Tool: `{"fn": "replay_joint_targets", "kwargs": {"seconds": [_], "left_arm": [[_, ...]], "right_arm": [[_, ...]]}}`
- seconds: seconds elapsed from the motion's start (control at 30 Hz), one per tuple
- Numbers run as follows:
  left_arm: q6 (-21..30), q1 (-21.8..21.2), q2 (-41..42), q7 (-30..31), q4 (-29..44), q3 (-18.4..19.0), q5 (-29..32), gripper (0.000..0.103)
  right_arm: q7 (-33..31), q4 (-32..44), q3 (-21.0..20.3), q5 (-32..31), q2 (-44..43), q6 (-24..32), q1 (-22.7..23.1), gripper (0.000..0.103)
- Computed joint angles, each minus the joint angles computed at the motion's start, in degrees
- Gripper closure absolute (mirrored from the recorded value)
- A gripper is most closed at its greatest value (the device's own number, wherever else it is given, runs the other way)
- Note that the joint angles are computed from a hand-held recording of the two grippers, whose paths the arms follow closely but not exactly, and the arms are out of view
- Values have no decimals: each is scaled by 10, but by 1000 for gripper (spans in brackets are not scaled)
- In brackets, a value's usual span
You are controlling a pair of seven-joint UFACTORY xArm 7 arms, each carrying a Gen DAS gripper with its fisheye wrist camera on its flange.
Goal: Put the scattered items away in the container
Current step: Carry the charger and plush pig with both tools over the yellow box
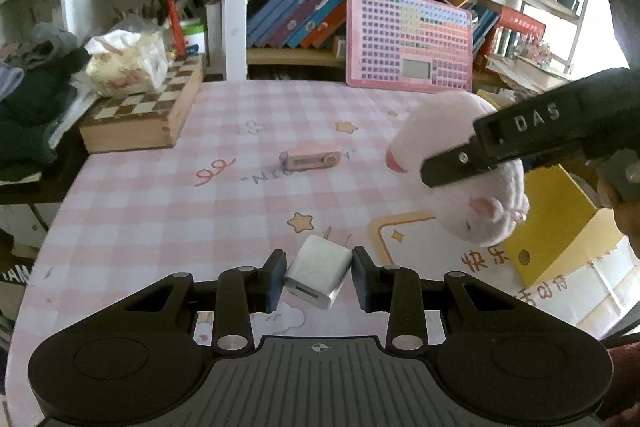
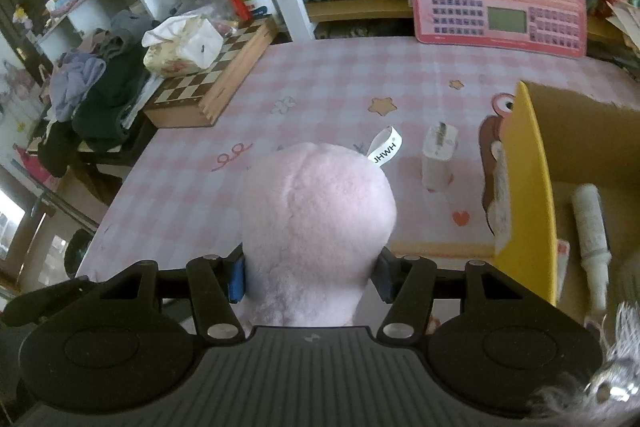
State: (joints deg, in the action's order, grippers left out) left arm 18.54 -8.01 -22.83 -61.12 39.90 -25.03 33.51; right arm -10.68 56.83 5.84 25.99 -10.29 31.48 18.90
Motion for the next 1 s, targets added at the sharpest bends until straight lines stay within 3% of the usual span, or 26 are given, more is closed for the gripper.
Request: {"fn": "replay_joint_targets", "kwargs": {"seconds": [0.6, 1.0], "left_arm": [[8, -44, -119, 79, -64, 2, -83, 69], [-6, -90, -163, 170, -95, 20, -160, 69]], "right_arm": [[43, -120, -9, -17, -151, -13, 31, 48], [156, -213, 0, -76, -276, 5, 17, 48]]}}
